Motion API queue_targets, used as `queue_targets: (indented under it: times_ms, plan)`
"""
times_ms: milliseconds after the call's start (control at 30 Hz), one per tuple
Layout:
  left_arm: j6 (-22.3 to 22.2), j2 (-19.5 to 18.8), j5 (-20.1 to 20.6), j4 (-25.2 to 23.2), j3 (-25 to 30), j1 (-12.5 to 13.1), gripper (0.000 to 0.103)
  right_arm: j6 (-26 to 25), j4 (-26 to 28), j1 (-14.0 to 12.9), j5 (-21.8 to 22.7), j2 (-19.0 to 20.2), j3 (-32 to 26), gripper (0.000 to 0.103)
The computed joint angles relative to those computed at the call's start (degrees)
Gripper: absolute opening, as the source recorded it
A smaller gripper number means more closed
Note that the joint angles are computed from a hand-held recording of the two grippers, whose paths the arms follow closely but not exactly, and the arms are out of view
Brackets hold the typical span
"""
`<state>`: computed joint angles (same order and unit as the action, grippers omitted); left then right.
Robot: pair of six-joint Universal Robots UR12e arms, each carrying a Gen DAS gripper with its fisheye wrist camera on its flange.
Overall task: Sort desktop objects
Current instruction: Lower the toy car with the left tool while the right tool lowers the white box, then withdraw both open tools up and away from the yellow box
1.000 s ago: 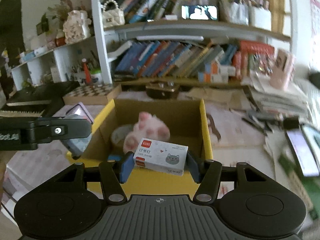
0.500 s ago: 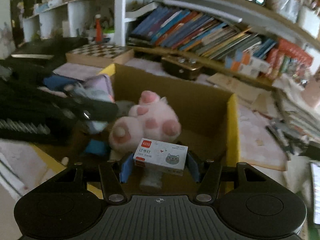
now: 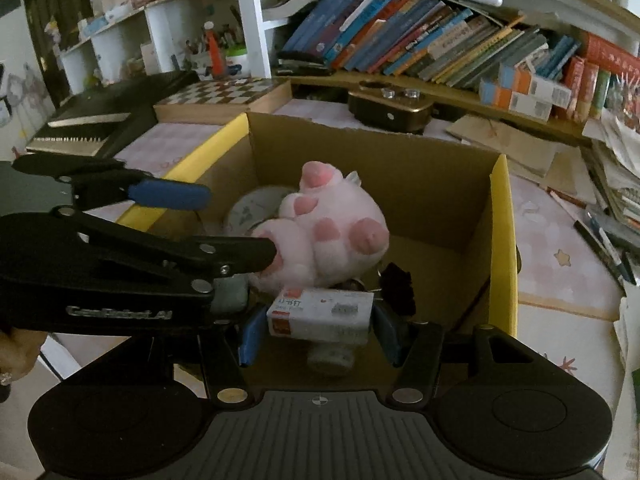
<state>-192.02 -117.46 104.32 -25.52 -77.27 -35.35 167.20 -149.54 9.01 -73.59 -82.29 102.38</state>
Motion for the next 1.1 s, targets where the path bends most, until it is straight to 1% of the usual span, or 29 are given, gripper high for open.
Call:
queue_targets:
  times_ms: [133,167,233,333,400,467,567,700,767,833,967,1100]
  plan:
    - [-0.3,0.8,2.3,2.7,-1.0,-0.6,0.087,0.6,-2.7,0.6,-1.7,-0.4,0.9,0.069]
    - [-0.6,1.1,2.9,3.6,-1.4,-0.7,0.088,1.1,-3.4,0.7,-1.7,-0.5,1.0,0.074]
    - [-1.3,1.9,4.7,6.2,-2.5,-1.1,0.095,2.2,-5.2,0.7,-1.2,-0.9,1.7,0.078]
    - [-2.3,3.3,8.3,10.5,-4.7,-1.7,0.102,4.2,-8.6,1.2,-1.7,-1.7,2.8,0.084]
    - [-3.2,4.5,11.3,12.8,-6.3,-2.1,0.103,5.7,-11.5,1.7,-2.4,-2.2,3.7,0.085]
    - [-4.9,5.8,14.4,13.9,-8.0,-2.5,0.103,7.8,-14.6,2.3,-4.0,-2.8,4.7,0.088]
    - [-7.9,7.9,18.0,14.6,-10.9,-2.9,0.103,11.3,-19.0,3.5,-7.4,-3.6,6.2,0.092]
    - [-7.9,10.7,21.7,15.1,-14.8,-3.6,0.103,15.5,-21.8,5.2,-12.1,-4.8,8.2,0.094]
    - [-8.0,11.9,23.1,15.5,-16.8,-4.0,0.103,17.5,-22.2,6.1,-14.1,-5.5,9.1,0.094]
    - [-9.2,13.0,24.6,15.4,-18.5,-4.4,0.103,19.5,-22.8,7.1,-16.3,-6.3,10.1,0.095]
    - [-14.0,15.0,26.6,13.1,-21.4,-5.2,0.103,21.5,-23.9,9.6,-21.3,-7.6,12.1,0.097]
    - [-15.1,16.5,28.1,11.6,-23.5,-6.2,0.103,24.4,-23.1,12.7,-26.4,-9.1,14.2,0.098]
